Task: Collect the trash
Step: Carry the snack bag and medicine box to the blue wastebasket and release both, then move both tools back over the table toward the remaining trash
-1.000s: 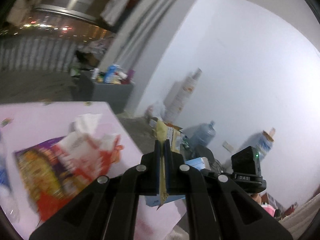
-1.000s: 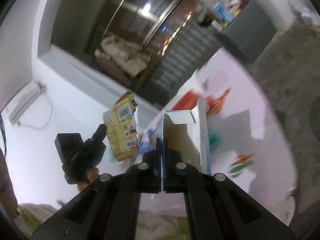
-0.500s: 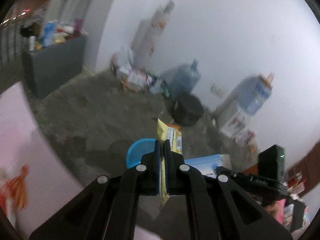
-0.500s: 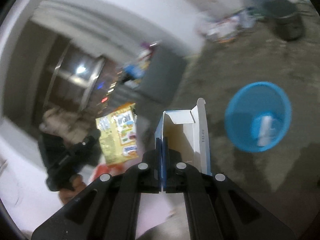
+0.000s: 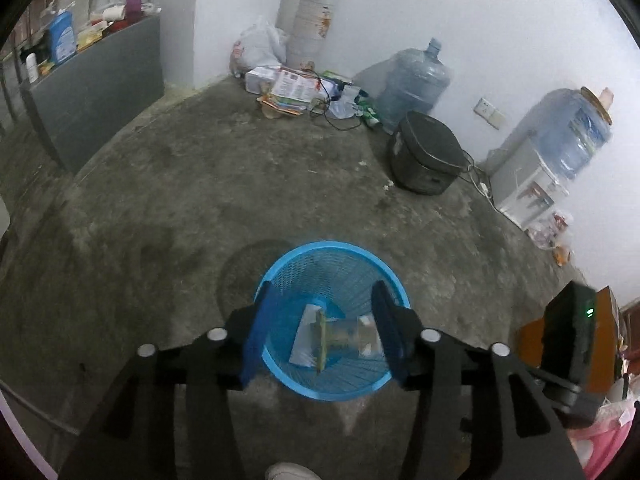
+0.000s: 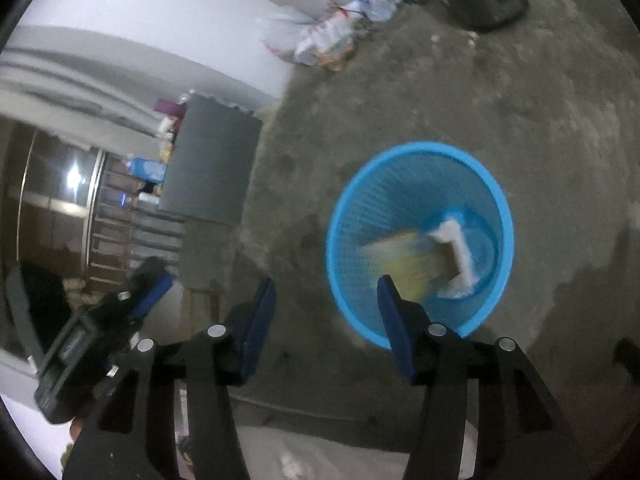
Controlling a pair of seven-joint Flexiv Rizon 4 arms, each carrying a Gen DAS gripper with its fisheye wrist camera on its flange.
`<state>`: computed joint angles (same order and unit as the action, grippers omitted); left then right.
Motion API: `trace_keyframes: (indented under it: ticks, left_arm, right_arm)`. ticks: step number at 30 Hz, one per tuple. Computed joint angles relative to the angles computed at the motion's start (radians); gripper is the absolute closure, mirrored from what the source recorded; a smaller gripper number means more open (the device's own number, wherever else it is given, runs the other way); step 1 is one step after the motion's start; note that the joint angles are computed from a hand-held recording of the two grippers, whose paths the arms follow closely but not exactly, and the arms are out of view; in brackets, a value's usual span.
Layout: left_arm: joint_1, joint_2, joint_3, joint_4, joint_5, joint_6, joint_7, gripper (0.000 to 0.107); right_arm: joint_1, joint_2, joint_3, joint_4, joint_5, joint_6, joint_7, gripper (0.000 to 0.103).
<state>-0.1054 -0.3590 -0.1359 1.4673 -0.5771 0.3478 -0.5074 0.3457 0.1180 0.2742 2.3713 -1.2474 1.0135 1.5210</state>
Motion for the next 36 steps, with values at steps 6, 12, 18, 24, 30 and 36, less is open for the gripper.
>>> trace_keyframes:
  ticks: [6, 12, 18, 24, 30, 36]
  left_arm:
    - [0.021, 0.042, 0.001, 0.024, -0.055, 0.008, 0.060, 0.039]
    - [0.088, 0.107, 0.032, 0.000, -0.145, -0.108, 0.110, 0.030]
    - [0.200, 0.155, 0.086, -0.056, -0.256, -0.313, 0.207, 0.020]
    - [0.322, 0.159, 0.146, -0.119, -0.312, -0.471, 0.260, 0.012]
    - [0.429, 0.152, 0.191, -0.144, -0.329, -0.505, 0.216, 0.009]
    - [0.496, 0.171, 0.225, -0.098, -0.374, -0.371, 0.202, 0.009]
  right_arm:
    - [0.045, 0.028, 0.050, -0.028, 0.069, -0.113, -0.040, 0.051]
    - [0.125, 0.013, 0.103, -0.161, 0.197, -0.369, -0.279, 0.033]
    - [0.248, -0.094, 0.117, -0.392, 0.207, -0.646, -0.565, 0.016]
    - [0.366, -0.219, 0.068, -0.588, 0.148, -0.785, -0.808, 0.008]
    - [0.459, -0.326, 0.005, -0.729, 0.124, -0.846, -0.962, 0.008]
    - [0.549, -0.410, -0.055, -0.847, 0.088, -0.917, -1.063, 0.008]
